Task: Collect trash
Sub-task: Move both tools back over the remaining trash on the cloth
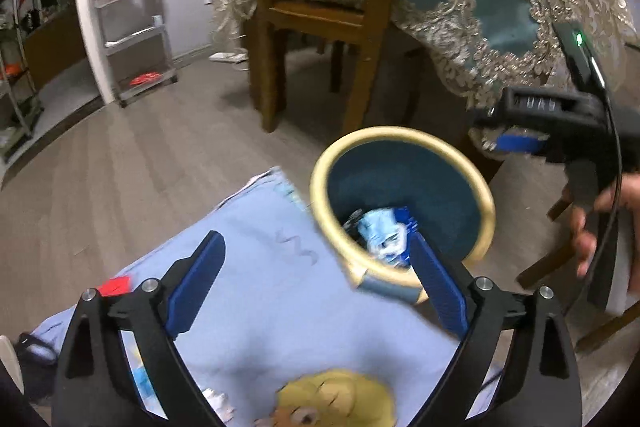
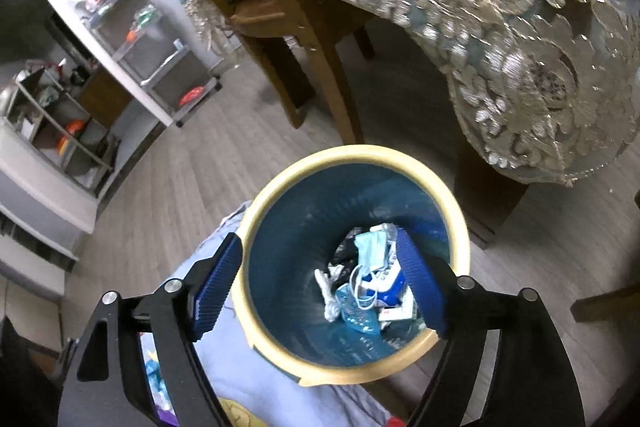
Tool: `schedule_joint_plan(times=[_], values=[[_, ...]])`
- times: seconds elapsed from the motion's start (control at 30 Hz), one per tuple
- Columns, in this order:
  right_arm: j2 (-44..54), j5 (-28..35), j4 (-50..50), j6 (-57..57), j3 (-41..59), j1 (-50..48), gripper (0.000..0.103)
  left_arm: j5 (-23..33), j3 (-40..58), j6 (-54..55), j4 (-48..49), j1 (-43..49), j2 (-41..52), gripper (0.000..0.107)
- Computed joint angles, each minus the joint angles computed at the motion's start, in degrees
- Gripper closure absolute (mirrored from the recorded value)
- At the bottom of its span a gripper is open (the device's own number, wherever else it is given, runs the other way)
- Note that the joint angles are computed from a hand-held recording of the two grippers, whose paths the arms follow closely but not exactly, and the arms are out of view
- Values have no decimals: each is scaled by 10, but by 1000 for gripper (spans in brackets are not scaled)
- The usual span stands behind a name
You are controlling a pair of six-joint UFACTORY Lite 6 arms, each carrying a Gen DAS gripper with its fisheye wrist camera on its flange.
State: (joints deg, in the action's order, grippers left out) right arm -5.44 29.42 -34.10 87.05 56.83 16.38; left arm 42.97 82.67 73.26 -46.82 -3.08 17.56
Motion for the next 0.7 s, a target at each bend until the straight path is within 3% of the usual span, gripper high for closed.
schedule_joint_plan(times=[0.2, 0.43, 0.7], values=[[54, 39, -10, -10, 85, 52, 11, 45, -17, 35, 14, 98, -36, 15], [147, 114, -41, -43, 223, 135, 8, 151, 21, 97, 34, 265, -28, 14], [297, 139, 12, -159, 402, 196, 8, 140, 56, 148, 16, 367, 35, 13]])
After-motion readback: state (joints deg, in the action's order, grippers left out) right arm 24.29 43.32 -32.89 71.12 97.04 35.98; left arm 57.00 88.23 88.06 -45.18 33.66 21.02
